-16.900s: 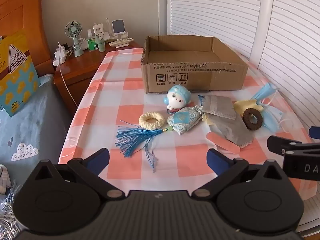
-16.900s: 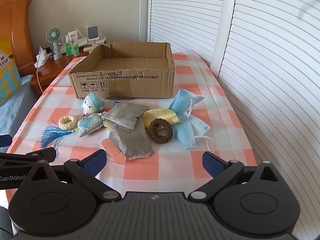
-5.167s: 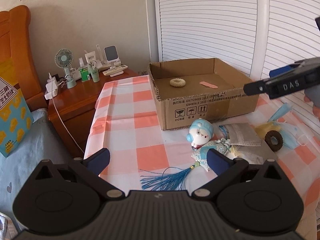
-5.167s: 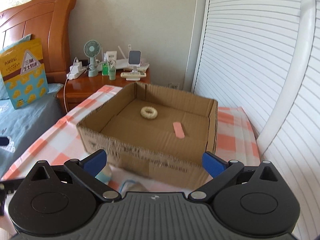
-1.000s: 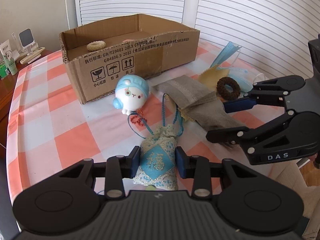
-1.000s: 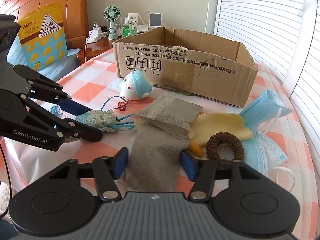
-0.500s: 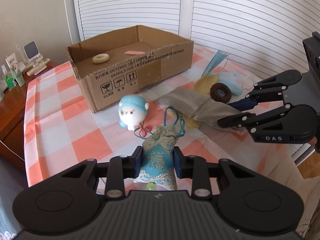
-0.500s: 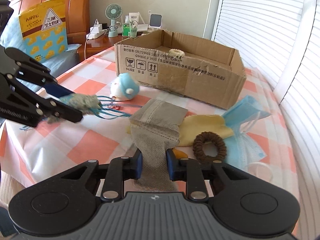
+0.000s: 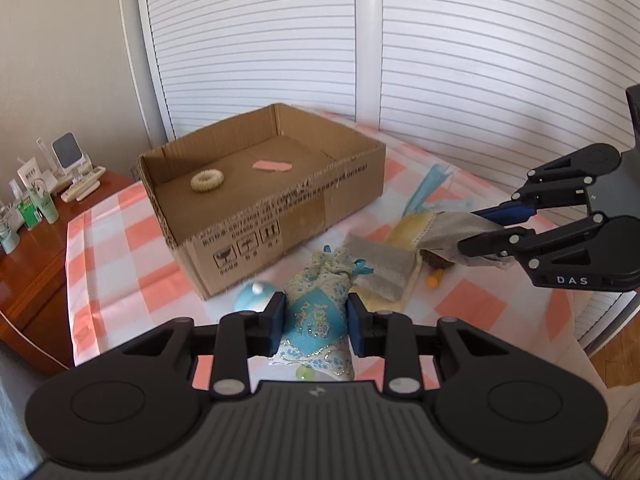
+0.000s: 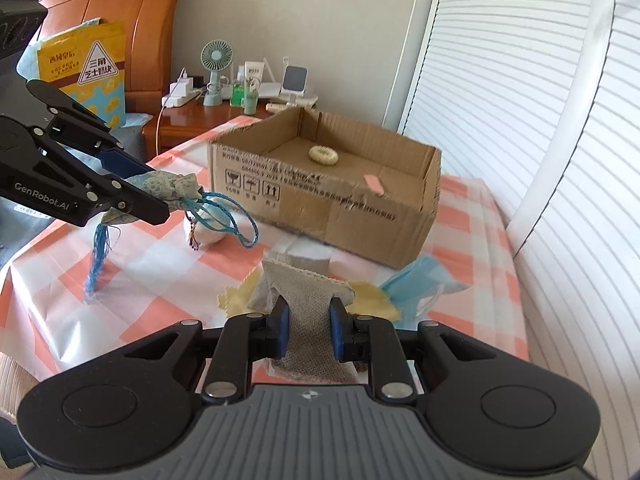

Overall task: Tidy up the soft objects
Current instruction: 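Lower the sachet into the box and open the left tool while the right tool lifts the grey pouch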

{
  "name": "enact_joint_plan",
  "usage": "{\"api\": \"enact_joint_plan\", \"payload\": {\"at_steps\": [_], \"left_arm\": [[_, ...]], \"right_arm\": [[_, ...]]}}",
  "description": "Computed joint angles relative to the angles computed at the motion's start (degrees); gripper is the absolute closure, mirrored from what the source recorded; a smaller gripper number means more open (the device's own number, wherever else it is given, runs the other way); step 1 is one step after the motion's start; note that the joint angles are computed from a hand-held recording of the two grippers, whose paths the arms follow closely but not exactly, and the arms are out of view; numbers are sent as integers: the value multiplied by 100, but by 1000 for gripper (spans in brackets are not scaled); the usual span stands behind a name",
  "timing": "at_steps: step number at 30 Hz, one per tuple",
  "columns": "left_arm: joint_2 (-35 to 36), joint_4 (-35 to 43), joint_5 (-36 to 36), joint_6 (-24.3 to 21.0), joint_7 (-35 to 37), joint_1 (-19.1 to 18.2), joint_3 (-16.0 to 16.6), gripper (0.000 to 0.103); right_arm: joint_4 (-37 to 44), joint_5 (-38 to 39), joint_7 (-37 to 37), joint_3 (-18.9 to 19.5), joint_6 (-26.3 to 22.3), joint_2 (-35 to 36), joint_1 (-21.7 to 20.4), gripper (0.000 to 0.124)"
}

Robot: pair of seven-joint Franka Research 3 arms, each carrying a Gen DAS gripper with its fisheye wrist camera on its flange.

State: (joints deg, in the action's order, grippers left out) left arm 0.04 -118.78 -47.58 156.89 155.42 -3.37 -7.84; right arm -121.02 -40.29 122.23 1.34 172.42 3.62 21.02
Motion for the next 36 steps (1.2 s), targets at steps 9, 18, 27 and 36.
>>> {"api": "enact_joint_plan", "payload": {"at_steps": [9, 18, 27, 36], "left_arm": [[250, 528, 266, -115, -280, 51, -83, 73], [857, 1590, 944, -50, -922, 214, -319, 74], [1351, 2314, 1524, -426, -1515, 546, -673, 74], [950, 1757, 1558, -834, -1559, 525, -533, 75]], "right_arm": [[229, 242, -386, -19, 31, 36, -87, 100], [602, 647, -769, -184, 146, 237, -24, 100], [750, 877, -859, -405, 224, 344, 103, 100], [691, 1010, -944, -430, 234, 346, 136, 100]]}}
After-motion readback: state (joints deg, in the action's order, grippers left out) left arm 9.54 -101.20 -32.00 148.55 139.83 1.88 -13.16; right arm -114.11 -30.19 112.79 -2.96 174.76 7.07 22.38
